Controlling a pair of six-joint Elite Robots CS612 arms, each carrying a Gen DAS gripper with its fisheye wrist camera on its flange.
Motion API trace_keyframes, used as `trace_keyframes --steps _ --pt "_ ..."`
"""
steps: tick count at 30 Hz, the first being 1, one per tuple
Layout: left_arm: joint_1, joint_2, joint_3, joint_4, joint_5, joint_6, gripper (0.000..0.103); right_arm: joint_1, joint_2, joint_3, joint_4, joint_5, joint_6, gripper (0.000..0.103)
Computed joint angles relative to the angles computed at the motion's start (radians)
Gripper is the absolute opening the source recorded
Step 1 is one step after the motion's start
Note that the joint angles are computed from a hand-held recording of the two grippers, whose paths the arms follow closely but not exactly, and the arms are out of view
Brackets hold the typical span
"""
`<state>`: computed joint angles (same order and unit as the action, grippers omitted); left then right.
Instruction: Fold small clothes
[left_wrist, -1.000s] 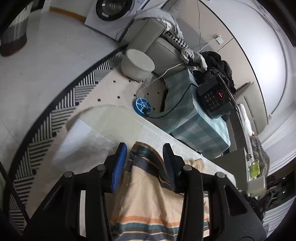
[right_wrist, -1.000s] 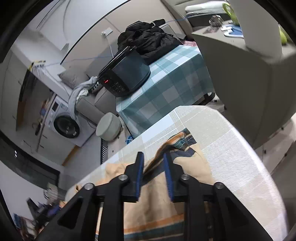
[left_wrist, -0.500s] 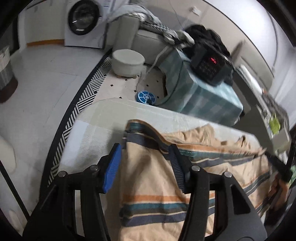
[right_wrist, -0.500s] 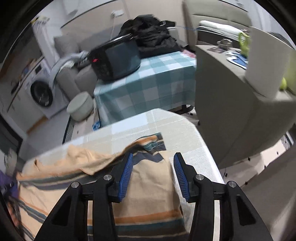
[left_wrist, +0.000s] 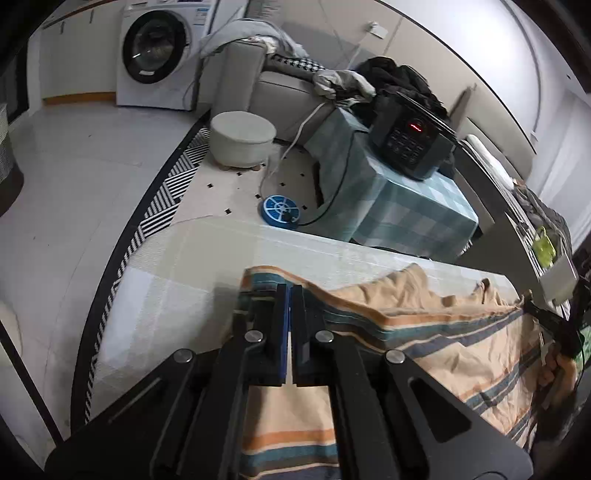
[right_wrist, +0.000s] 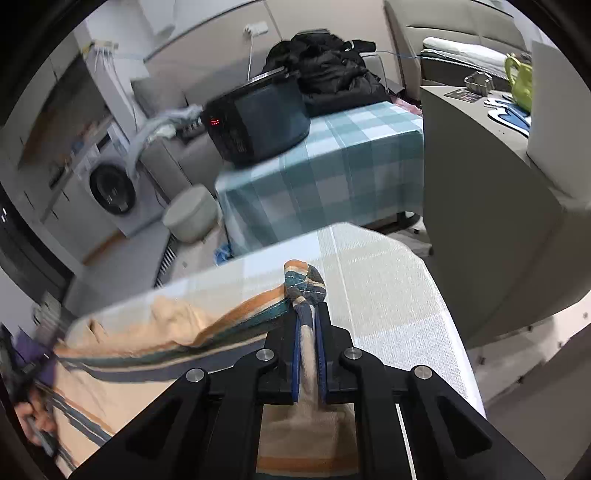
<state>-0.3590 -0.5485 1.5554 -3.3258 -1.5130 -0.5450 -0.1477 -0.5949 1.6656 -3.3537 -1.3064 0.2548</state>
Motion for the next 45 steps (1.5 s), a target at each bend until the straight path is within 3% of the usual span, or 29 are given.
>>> trace_keyframes --steps 5,9,15,16,18,20,23,25,27,30,32,38,45 --pt "0.014 0.008 -0.008 0.037 0.009 -0.050 0.000 0.002 0.007 -0.021 0.059 -0.044 0.050 0.010" --pt "0.018 0.007 0.003 0.027 -0.001 -0.045 0.000 -0.001 0.002 -0.011 0.038 -0.053 0.073 0.031" --pt "0.007 -0.030 0.051 0.027 0.030 -0.034 0.001 -0.004 -0.031 0.039 -0.012 -0.036 0.068 0.047" --pt "0.003 -0.040 0.064 0.028 0.040 -0.029 0.005 -0.004 -0.036 0.048 -0.018 -0.033 0.065 0.048" --pt "-0.004 -0.066 0.102 0.021 0.052 -0.027 0.020 -0.001 -0.057 0.077 -0.027 -0.034 0.059 0.066" --pt "-0.013 -0.096 0.148 0.001 0.061 -0.035 0.050 -0.001 -0.078 0.111 -0.051 -0.025 0.060 0.073" --pt "-0.032 -0.142 0.223 -0.046 0.080 -0.042 0.071 0.002 -0.112 0.168 -0.094 -0.013 0.051 0.086" --pt "-0.049 -0.173 0.269 -0.058 0.104 -0.039 0.085 0.005 -0.134 0.207 -0.125 0.000 0.043 0.088" --pt "-0.070 -0.204 0.321 -0.095 0.124 -0.036 0.086 0.009 -0.162 0.250 -0.144 0.008 0.025 0.095" --pt "-0.095 -0.242 0.383 -0.127 0.119 -0.047 0.102 0.013 -0.196 0.312 -0.191 0.023 0.012 0.097" --pt "-0.116 -0.259 0.429 -0.192 0.127 -0.076 0.102 0.012 -0.214 0.352 -0.226 0.033 0.016 0.101" --pt "-0.168 -0.300 0.529 -0.269 0.139 -0.150 0.102 -0.004 -0.255 0.469 -0.297 0.073 0.016 0.102" --pt "-0.209 -0.293 0.625 -0.368 0.089 -0.280 0.102 -0.037 -0.241 0.579 -0.367 0.114 0.087 0.102"
